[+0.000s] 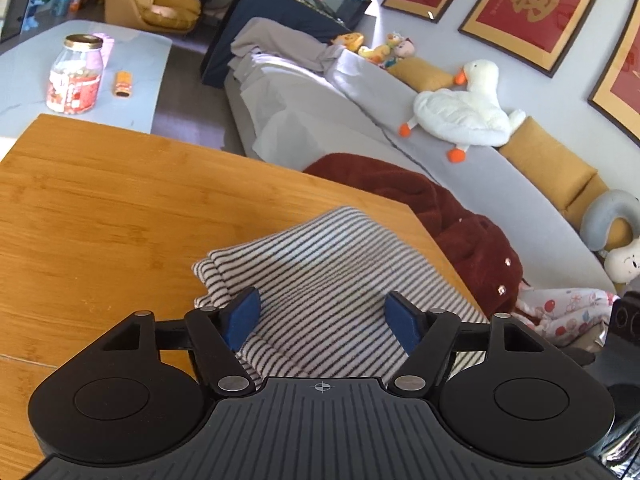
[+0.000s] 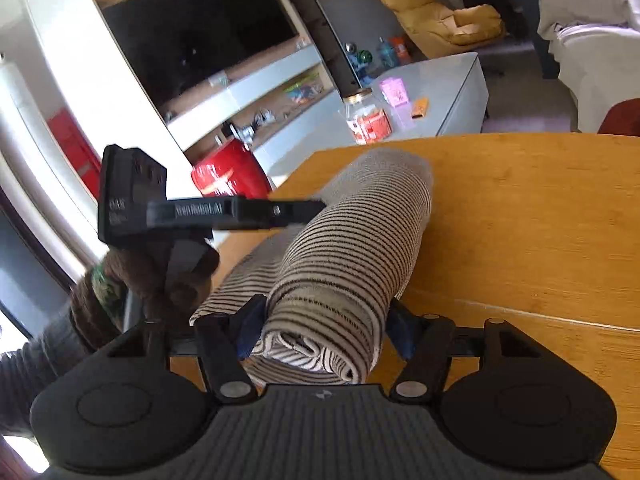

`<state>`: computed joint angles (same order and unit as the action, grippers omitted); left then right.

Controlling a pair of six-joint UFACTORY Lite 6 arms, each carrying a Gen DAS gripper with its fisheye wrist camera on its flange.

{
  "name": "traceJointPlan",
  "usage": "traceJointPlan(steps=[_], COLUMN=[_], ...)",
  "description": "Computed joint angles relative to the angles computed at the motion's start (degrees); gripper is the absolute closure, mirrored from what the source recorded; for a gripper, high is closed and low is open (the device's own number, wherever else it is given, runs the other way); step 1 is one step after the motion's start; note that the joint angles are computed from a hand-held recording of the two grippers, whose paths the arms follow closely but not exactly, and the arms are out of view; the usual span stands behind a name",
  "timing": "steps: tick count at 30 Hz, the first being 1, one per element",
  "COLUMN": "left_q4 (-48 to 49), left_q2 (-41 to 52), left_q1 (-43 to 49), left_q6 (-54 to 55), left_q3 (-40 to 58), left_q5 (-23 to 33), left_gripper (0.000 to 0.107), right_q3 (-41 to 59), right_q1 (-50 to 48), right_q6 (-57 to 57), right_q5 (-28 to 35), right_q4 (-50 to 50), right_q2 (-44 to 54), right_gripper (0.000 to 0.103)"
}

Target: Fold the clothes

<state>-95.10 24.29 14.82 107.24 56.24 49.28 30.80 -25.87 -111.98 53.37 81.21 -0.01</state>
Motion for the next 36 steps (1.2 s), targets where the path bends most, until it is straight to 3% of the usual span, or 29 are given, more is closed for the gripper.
traceJointPlan(steps=[2,5,7,8,13,17,23,25,26,30,33,36], left_q4=[-0.87,-3.23,-3.01,-2.74,-2.20,-1.83,-1.17,-0.96,-0.66,0.14,0.28,-0.43], left_q2=[-1.05,-3.75,-4.00,-3.84,-3.38,-2.87,-2.39,-2.24,-2.16,-2.03,-1.80,-1.34], left_q1=[-0.56,-2.41,-2.44,-2.24,-1.70,-1.36,-0.94,-0.58,-0.31,0.32,0.63,0.42], left_q6=[1.35,5.00,5.03,4.93,5.20,5.36,5.11,5.24,5.03,4.38,4.34,3.96], left_q3=[-1.10,-3.56,-3.72,-3.58,-3.35,-3.08,-2.57,-2.46,-2.40,-2.20,-1.92,-1.57], left_q5=[-0.88,-4.23,-4.24,-3.91,-3.06,-2.52,-1.92,-1.95,-1.70,-0.39,0.37,-0.69], left_gripper=[0.034,0.033,0.033,0.033,0.033,0.033,0.033,0.033,0.033,0.029,0.027,0.031], right_q3=[-1.79,-1.31,5.85,9.13,24.83,33.06,54.18,59.63,61.47,52.83,46.11,42.58], right_q1=[2.49,2.83,-1.33,-3.27,-5.67,1.27,9.77,11.21,11.55,11.95,10.65,12.01], right_q6=[-2.61,-3.77,4.08,6.90,15.46,16.33,33.55,37.73,38.70,29.60,21.65,15.05], right_q5=[-5.29,-6.97,0.42,3.51,11.68,3.22,0.60,2.57,4.41,3.84,6.41,1.06], right_q4=[0.03,-3.72,-7.90,-8.26,-4.38,-1.40,-5.92,-6.92,-6.91,-1.90,2.67,4.90], right_q2=[-1.20,-0.92,4.39,6.74,15.61,21.39,43.05,48.84,50.87,44.13,38.31,35.08], right_gripper=[0.039,0.039,0.027,0.015,0.007,0.007,0.007,0.012,0.021,0.044,0.049,0.050])
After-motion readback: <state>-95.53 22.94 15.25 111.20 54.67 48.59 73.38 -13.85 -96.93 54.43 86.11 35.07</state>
